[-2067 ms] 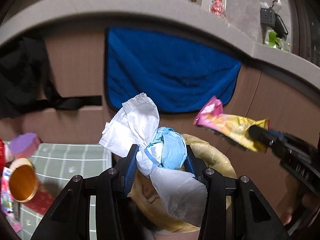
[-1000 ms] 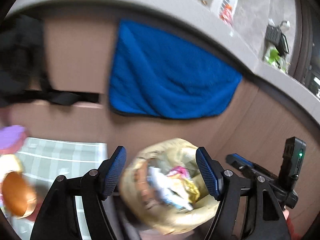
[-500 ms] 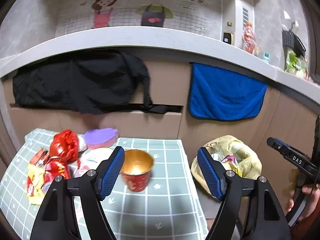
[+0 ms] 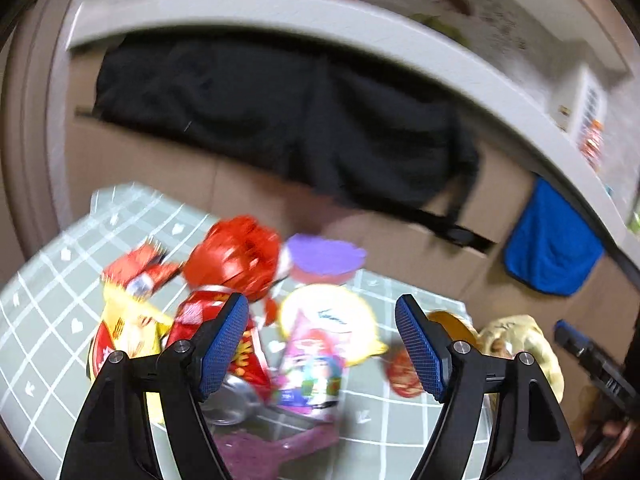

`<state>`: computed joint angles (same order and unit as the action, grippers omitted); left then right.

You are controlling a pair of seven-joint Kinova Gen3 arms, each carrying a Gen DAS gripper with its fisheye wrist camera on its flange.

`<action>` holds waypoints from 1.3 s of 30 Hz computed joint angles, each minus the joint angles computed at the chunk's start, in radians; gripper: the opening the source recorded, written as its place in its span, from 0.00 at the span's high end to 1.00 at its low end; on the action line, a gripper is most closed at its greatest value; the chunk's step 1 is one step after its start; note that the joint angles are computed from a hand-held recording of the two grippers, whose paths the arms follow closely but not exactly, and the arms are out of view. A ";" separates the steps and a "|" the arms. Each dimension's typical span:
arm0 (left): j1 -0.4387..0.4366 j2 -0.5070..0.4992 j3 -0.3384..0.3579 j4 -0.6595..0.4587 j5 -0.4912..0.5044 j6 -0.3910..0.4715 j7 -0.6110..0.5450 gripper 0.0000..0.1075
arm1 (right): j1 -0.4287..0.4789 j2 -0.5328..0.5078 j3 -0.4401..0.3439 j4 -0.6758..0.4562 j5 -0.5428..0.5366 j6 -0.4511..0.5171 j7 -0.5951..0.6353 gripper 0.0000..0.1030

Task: Collect trash
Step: 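Grasp the yellow wafer wrapper with the left gripper while the right gripper grasps the red cup rim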

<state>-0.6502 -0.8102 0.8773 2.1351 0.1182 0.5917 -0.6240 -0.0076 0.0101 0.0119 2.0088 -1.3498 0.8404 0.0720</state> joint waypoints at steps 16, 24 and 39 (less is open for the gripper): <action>0.098 -0.090 -0.063 0.099 0.028 0.048 0.055 0.29 | -0.110 0.101 -0.097 0.032 0.022 -0.082 0.131 0.63; 0.016 -0.035 0.008 0.034 0.004 0.100 -0.026 0.28 | -0.059 0.087 -0.081 0.025 -0.089 -0.005 0.230 0.57; 0.064 -0.001 -0.227 0.218 -0.071 0.101 0.038 0.28 | -0.068 0.105 -0.091 -0.011 -0.006 -0.015 0.117 0.58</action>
